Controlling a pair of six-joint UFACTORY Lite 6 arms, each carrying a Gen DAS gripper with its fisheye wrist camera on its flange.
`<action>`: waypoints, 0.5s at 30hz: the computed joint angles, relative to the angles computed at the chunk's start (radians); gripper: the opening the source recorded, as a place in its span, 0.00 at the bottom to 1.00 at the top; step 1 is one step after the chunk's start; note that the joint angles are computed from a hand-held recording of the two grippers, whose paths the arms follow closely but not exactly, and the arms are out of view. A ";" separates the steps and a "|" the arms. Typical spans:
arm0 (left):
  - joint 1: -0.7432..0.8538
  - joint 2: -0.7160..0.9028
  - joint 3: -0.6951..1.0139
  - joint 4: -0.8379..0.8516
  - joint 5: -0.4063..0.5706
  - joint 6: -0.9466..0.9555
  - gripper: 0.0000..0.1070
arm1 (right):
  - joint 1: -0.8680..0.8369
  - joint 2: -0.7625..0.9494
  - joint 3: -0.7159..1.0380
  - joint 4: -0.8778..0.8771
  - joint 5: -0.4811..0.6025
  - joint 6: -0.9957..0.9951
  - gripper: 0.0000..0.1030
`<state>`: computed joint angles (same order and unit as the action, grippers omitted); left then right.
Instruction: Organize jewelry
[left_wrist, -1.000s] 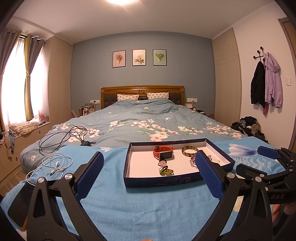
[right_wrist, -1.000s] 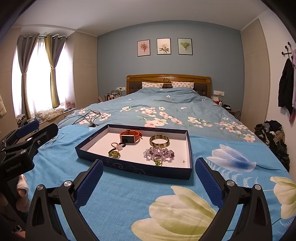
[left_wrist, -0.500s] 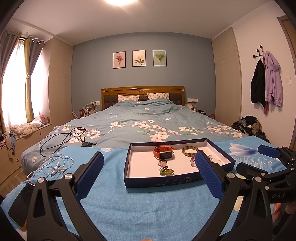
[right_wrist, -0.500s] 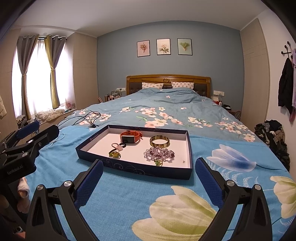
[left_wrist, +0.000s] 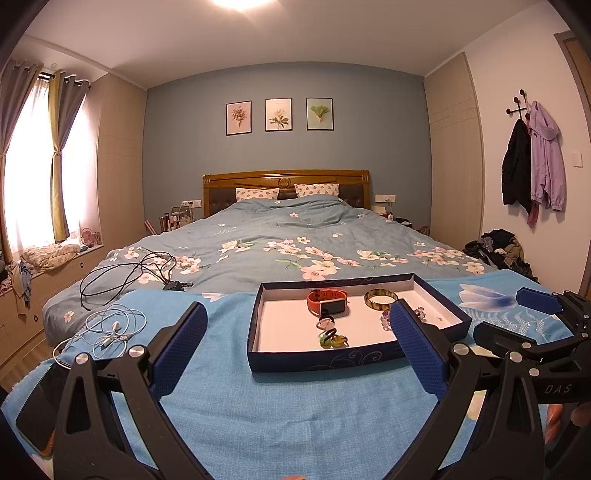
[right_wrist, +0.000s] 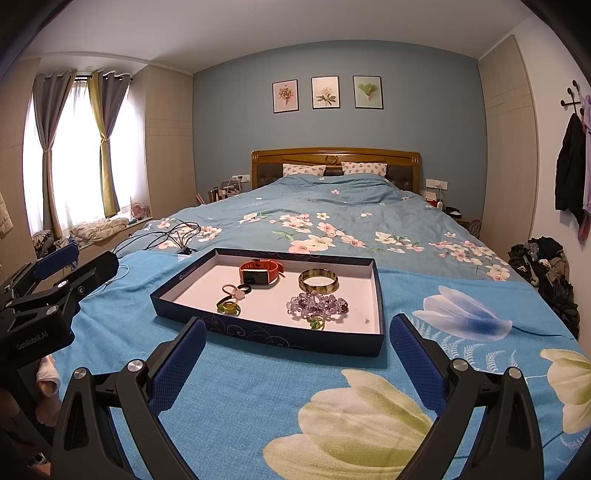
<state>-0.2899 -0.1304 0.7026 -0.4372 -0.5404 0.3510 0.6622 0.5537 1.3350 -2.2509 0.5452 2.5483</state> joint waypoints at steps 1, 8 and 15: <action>-0.001 -0.002 0.000 -0.004 0.003 0.004 0.91 | 0.000 -0.001 -0.001 -0.001 0.000 0.002 0.93; 0.000 0.000 0.000 0.001 0.002 0.000 0.91 | 0.001 0.000 -0.001 0.000 0.002 0.003 0.93; -0.007 0.005 0.004 -0.010 0.001 0.008 0.91 | 0.000 -0.001 -0.002 -0.002 0.001 0.002 0.93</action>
